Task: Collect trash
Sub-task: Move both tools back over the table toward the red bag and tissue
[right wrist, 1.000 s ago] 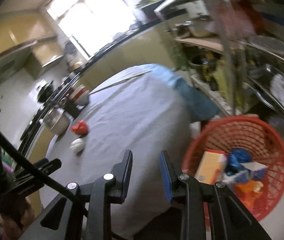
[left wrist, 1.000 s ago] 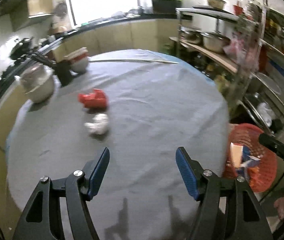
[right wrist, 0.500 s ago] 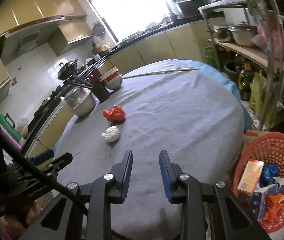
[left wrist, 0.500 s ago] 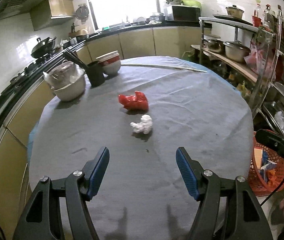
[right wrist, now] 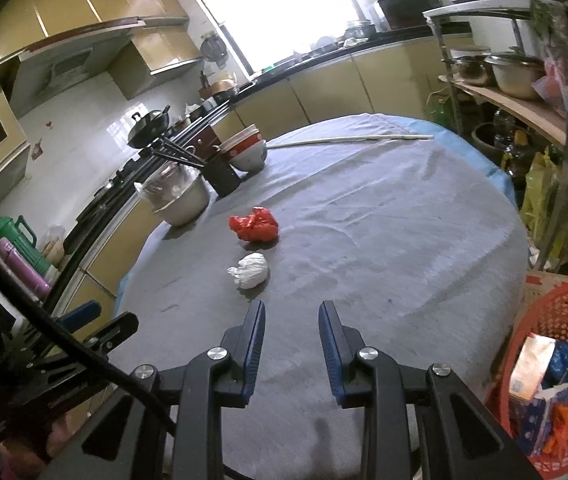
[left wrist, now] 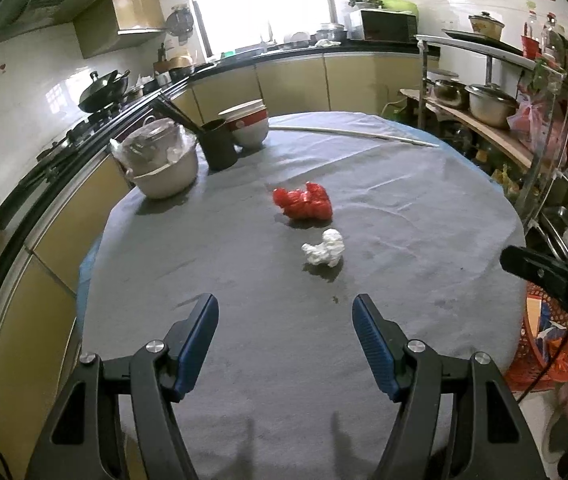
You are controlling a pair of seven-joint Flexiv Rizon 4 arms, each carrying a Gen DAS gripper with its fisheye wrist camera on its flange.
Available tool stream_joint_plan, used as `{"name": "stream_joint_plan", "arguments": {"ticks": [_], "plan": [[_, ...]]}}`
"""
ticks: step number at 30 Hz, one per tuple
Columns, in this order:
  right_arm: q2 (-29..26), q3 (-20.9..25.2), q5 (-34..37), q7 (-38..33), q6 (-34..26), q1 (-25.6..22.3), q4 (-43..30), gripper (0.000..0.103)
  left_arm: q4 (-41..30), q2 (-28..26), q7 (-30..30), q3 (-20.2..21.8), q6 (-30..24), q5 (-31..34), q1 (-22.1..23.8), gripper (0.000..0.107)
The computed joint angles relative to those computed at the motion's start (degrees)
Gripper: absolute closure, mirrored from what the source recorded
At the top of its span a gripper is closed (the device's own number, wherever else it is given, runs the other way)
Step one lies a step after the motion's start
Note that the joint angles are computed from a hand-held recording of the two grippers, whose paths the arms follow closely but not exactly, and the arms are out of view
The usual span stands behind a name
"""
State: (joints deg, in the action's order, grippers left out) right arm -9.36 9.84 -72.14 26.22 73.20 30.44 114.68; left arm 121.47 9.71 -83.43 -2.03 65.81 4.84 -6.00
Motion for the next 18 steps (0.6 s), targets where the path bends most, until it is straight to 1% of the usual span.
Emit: {"name": "stream_joint_plan", "arguments": {"ticks": [6,10,13,14,16,18], "plan": [[-3.9,-1.6,-0.1,-1.3,3.5,0.6,-3.5,0.072,0.8,1.8,-1.0,0.8,-3.7,1.1,1.6,0.037],[-5.3,-2.6,0.7,-3.0,4.8,1.4,-4.8,0.072,1.4,2.8,-2.1,1.1,-5.5,2.7,3.0,0.036],[-5.8,-2.6,3.2,-6.5,4.2,2.1,-5.2,0.072,1.6,3.5,-4.3,0.9,-6.5,5.3,4.7,0.036],[-5.7,-2.3,4.8,-8.9,3.7,2.2,-5.1,0.072,1.5,3.6,-5.0,0.9,-6.9,5.9,5.2,0.036],[-5.1,-2.2,6.6,-11.7,2.4,2.6,-4.7,0.072,1.3,3.6,-5.9,1.2,-7.2,6.1,5.8,0.036],[-4.3,-2.0,8.0,-14.8,0.9,2.7,-4.5,0.072,1.1,4.0,-8.2,1.0,-7.7,7.4,6.8,0.036]]}}
